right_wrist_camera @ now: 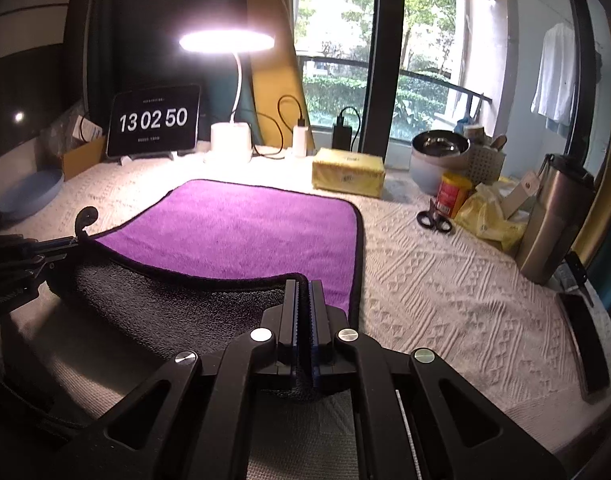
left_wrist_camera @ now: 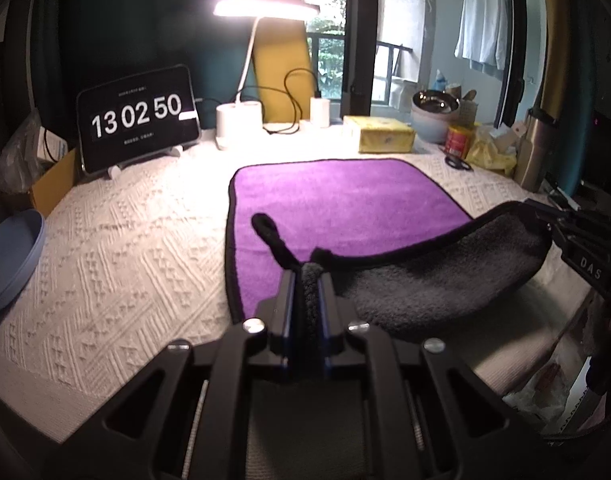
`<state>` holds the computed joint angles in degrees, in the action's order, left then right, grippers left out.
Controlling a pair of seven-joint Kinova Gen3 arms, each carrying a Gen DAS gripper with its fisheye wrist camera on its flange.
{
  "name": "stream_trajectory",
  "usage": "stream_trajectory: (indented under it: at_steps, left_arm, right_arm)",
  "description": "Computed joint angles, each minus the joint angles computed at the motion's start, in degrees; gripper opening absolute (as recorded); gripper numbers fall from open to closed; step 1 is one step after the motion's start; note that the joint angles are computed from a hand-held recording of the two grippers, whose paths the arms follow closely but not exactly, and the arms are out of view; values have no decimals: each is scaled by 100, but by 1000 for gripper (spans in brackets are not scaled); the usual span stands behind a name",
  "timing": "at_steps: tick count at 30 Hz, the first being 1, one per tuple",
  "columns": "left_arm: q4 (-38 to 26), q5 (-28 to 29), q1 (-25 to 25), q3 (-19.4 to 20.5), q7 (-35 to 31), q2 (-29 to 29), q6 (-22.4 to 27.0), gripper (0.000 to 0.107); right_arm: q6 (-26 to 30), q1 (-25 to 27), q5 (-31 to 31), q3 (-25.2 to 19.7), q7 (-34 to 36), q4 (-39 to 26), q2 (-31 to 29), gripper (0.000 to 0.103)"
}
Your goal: Fold towel
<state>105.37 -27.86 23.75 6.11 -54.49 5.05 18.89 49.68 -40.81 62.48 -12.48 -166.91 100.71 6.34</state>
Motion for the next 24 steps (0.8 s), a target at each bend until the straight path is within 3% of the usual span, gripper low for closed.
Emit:
stream_trajectory:
  at_steps: [8, 24]
  left_arm:
    - [-125, -128, -64, 39, 136, -150, -70, 11]
    - [-513, -928, -61, 37, 850, -153, -88, 11]
  right_arm:
    - [52, 9, 294, -38, -81, -86, -107, 5]
    - [-199, 181, 727, 6, -79, -375, -105, 5]
